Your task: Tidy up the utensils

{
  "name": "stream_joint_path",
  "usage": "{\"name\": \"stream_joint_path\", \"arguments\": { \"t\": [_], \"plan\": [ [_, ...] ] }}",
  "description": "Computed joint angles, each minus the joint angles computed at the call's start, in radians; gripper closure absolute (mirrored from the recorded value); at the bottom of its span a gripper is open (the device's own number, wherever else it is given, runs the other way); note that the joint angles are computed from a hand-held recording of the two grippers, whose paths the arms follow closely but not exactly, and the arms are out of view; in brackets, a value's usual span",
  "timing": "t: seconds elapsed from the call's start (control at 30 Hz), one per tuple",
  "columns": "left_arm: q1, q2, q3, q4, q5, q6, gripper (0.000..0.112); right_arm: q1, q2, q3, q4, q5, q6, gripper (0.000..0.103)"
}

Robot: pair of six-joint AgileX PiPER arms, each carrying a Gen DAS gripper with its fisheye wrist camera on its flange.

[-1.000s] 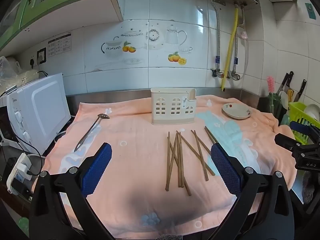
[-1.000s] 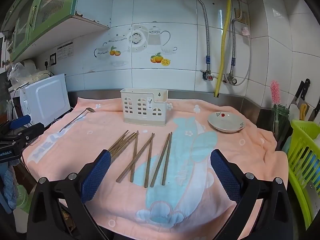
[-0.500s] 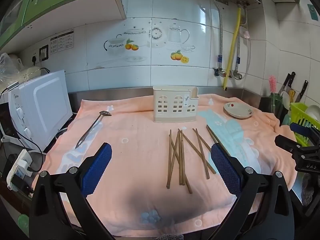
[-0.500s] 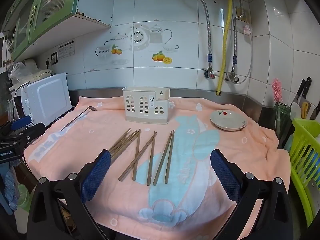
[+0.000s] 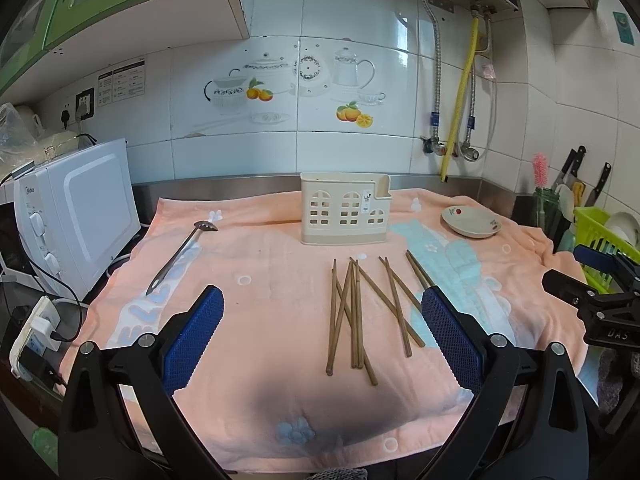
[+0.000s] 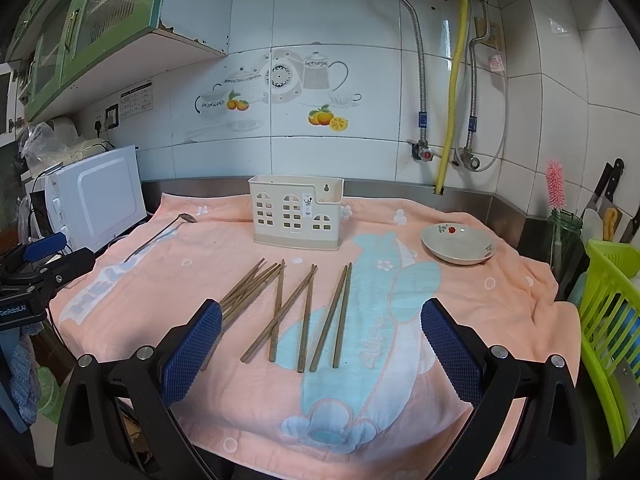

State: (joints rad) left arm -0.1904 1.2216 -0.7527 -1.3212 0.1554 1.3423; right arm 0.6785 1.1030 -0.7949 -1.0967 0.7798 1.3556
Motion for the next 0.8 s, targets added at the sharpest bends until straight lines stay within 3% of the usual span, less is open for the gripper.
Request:
{"name": "stream_joint_path", "arguments": {
  "t": [0.57,0.8],
  "plan": [
    [0.000,0.009,-0.012,0.094,0.015,-0.100,0.014,0.008,0.007,-0.011,0.007,0.006,-0.009,0.007],
    [0.003,0.011,-0.008,0.031,0.018,-0.033,0.014,0.010,0.011,-0.016,0.008,0.013,-0.013,0.007]
  ]
}}
